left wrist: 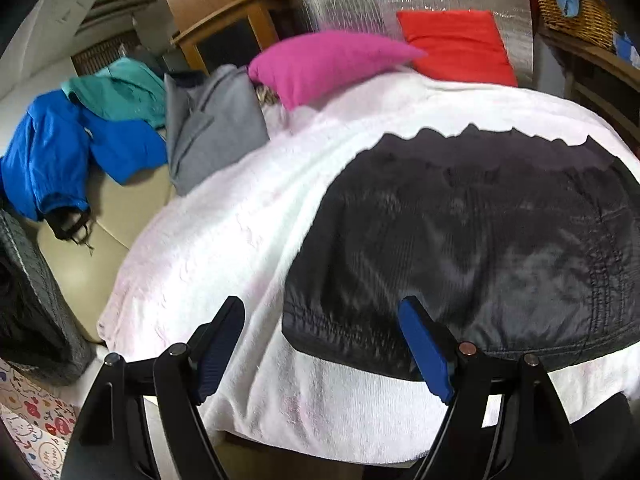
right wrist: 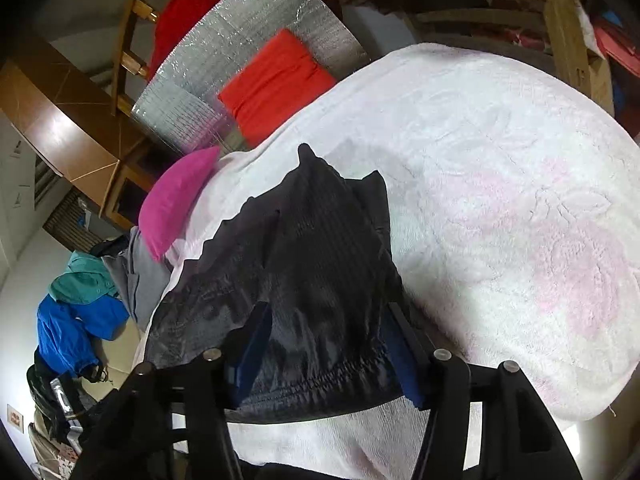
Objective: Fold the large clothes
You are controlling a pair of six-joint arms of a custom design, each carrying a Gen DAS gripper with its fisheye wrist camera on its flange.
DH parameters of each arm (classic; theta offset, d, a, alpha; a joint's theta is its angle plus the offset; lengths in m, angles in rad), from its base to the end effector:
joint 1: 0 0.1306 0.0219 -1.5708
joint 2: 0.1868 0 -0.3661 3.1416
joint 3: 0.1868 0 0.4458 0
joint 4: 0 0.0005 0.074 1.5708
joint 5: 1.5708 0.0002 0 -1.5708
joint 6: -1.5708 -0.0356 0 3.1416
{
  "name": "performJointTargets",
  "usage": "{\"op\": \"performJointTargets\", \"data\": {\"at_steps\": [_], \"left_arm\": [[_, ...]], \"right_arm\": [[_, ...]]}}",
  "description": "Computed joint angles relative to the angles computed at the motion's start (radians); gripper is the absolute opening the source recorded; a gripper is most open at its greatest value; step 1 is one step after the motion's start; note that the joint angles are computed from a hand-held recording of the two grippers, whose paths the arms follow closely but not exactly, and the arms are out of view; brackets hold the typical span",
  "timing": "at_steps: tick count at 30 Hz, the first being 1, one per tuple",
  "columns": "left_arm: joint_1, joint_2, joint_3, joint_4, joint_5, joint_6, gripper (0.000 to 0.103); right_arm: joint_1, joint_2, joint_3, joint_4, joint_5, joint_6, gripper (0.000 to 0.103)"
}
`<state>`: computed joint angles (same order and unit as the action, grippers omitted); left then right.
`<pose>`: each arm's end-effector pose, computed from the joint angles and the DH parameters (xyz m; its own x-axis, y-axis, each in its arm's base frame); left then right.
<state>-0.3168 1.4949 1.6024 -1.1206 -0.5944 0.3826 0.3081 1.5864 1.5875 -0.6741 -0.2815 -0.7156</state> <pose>0.5384 -0.1561 0.4544 -0.7392 -0.0832 -0.6684 -0.3228 0.9147 0.2432 0.5935 0.1987 0.4221 -0.7752 0.4147 -0.4765 0.0136 0.7652 0.6437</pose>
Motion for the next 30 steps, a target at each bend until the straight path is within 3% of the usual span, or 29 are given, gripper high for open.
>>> {"op": "performJointTargets", "data": {"at_steps": [12, 30], "left_arm": [[-0.018, -0.051, -0.02, 0.086, -0.018, -0.079, 0.08], [-0.023, -0.048, -0.018, 0.078, -0.013, -0.069, 0.08]], "right_arm": [[0.005, 0.022, 0.016, 0.005, -0.013, -0.026, 0.065], [0.004, 0.019, 0.012, 0.014, -0.026, -0.031, 0.065]]}}
